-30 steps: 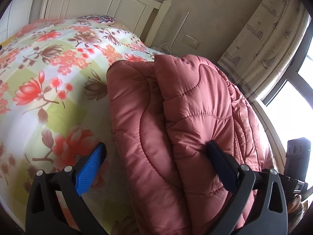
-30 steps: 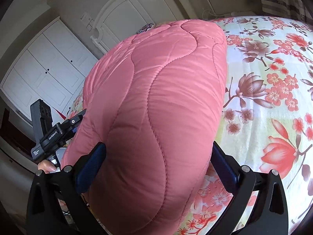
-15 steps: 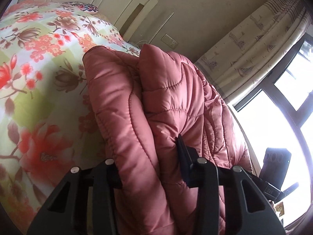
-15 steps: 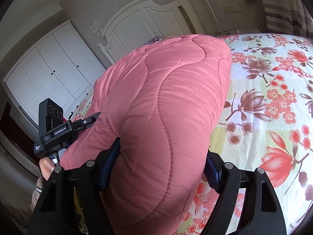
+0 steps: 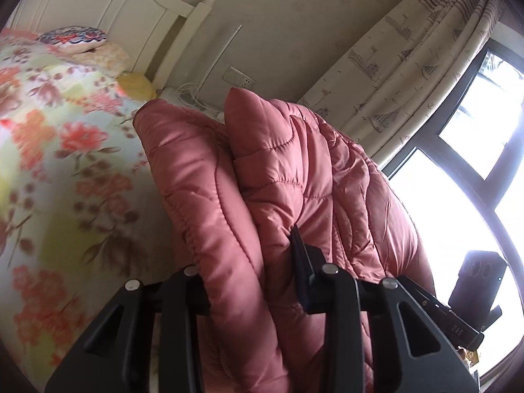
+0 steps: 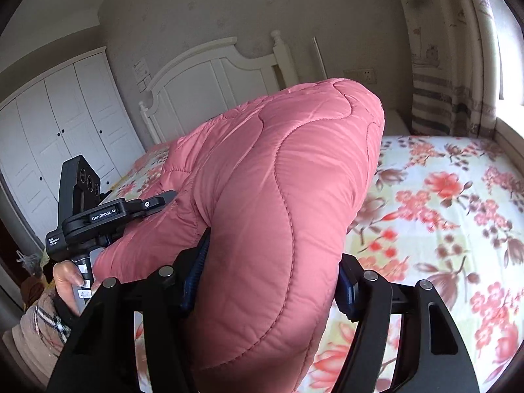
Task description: Fold large clothes
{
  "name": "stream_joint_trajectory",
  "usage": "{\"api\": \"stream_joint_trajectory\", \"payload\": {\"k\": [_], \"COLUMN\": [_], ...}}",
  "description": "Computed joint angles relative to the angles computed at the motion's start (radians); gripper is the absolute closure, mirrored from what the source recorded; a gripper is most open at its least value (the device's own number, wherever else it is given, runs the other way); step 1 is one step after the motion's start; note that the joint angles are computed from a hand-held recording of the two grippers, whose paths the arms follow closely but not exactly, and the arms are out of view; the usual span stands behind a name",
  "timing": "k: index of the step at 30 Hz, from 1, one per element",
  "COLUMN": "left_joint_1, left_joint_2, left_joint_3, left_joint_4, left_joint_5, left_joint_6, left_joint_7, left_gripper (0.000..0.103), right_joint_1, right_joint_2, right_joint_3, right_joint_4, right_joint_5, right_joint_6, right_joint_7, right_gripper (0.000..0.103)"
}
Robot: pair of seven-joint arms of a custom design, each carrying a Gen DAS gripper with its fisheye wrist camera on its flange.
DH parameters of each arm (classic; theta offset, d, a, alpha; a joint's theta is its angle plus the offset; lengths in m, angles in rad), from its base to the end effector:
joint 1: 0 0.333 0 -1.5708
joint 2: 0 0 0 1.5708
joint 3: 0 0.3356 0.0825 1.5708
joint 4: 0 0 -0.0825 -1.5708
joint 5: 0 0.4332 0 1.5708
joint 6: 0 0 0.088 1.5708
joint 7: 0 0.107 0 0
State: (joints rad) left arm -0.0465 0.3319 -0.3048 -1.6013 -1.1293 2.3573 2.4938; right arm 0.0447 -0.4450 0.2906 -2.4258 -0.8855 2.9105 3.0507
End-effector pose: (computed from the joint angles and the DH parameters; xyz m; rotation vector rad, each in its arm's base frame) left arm 0.7062 -0.2413 0.5038 1.2460 -2.2270 1.5318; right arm 0.4476 0.2203 0.5448 -1.2721 1.7791 -0.7019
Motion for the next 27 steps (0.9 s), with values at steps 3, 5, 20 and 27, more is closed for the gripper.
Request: {"api": "stream_joint_trajectory", "payload": {"k": [3, 5, 20, 27], "left_joint_1": [-0.051, -0.084, -0.047, -0.038], "left_joint_2": [0.063, 0.111, 0.230, 0.162], "left_joint_3": [0.003, 0.011, -0.052, -0.036], "left_joint_4": [0.075, 0.124, 0.229, 0.163], "left_joint_5": [0.100, 0.194, 0.308, 0.325], "left_joint_6": [0.032, 0.040, -0.006, 0.073], "left_joint_7": [-0.092, -0.186, -0.338, -0.316], "left_gripper": [0.070, 0.067, 0.043, 0.033], "right_joint_1": [0.005, 0.018, -0.041, 0.088], "right_joint_2": [0.000, 0.031, -0.006, 0.367], "right_joint_3": [-0.049, -0.093, 0.120, 0.163], "right_joint_4": [-0.011, -0.015, 0.067, 0.348], "right_joint_5": [0.032, 0.086, -0.134, -0.193], "right_joint_6": [0.004, 0.013, -0.282, -0.624], "right_joint_7": [-0.051, -0.100, 0.074, -0.142], "right_gripper": [0.037, 0.037, 0.016, 0.015]}}
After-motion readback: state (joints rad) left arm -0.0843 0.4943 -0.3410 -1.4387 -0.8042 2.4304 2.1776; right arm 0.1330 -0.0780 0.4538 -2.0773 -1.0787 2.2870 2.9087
